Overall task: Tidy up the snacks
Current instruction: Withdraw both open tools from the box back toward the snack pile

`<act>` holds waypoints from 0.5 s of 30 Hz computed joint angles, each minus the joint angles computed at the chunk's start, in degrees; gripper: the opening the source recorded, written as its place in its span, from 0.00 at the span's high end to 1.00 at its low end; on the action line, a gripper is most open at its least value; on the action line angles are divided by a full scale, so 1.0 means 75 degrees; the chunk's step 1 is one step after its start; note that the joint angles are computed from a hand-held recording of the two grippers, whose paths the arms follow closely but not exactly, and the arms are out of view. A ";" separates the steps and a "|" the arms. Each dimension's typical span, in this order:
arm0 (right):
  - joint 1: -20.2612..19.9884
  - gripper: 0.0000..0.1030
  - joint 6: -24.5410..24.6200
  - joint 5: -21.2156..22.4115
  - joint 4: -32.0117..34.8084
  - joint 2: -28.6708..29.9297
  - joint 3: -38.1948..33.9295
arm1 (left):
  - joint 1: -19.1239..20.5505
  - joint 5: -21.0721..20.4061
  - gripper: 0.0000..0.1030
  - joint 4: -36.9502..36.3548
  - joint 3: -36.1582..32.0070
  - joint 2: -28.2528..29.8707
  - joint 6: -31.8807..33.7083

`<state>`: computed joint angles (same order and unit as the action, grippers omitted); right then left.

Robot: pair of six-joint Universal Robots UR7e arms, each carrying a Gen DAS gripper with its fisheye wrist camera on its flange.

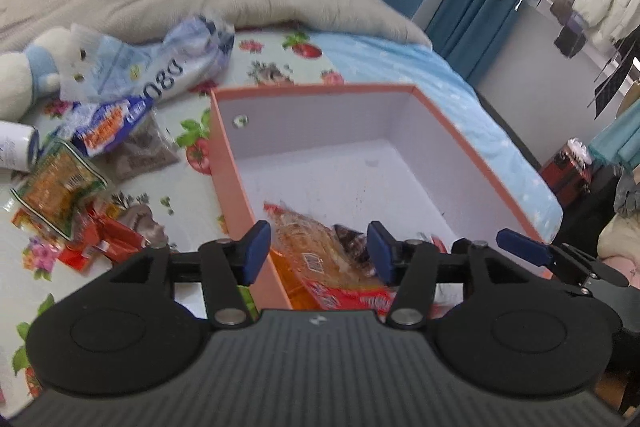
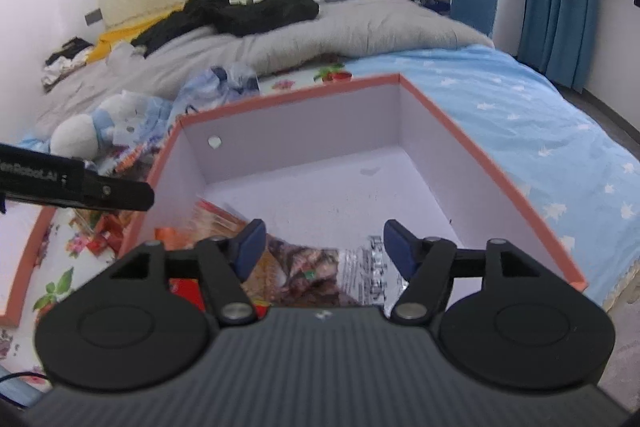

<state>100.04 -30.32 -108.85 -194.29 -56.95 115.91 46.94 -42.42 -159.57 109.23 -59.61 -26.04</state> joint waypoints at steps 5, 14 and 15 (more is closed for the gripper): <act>0.0221 0.35 0.0094 0.0323 -0.0248 -0.0274 0.0119 | -0.0442 0.0391 0.43 -0.0317 0.0333 -0.0438 0.0121; 0.0764 0.35 0.0032 0.0999 -0.0649 -0.0754 0.0393 | -0.1463 0.1787 0.43 -0.0480 0.1121 -0.1369 0.0153; 0.0815 0.35 -0.0004 0.1092 -0.0690 -0.0795 0.0439 | -0.1581 0.1929 0.43 -0.0418 0.1218 -0.1491 0.0106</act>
<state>106.15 -30.35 -100.66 -199.47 -62.91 119.20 35.08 -27.95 -162.70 118.37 -70.79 -25.24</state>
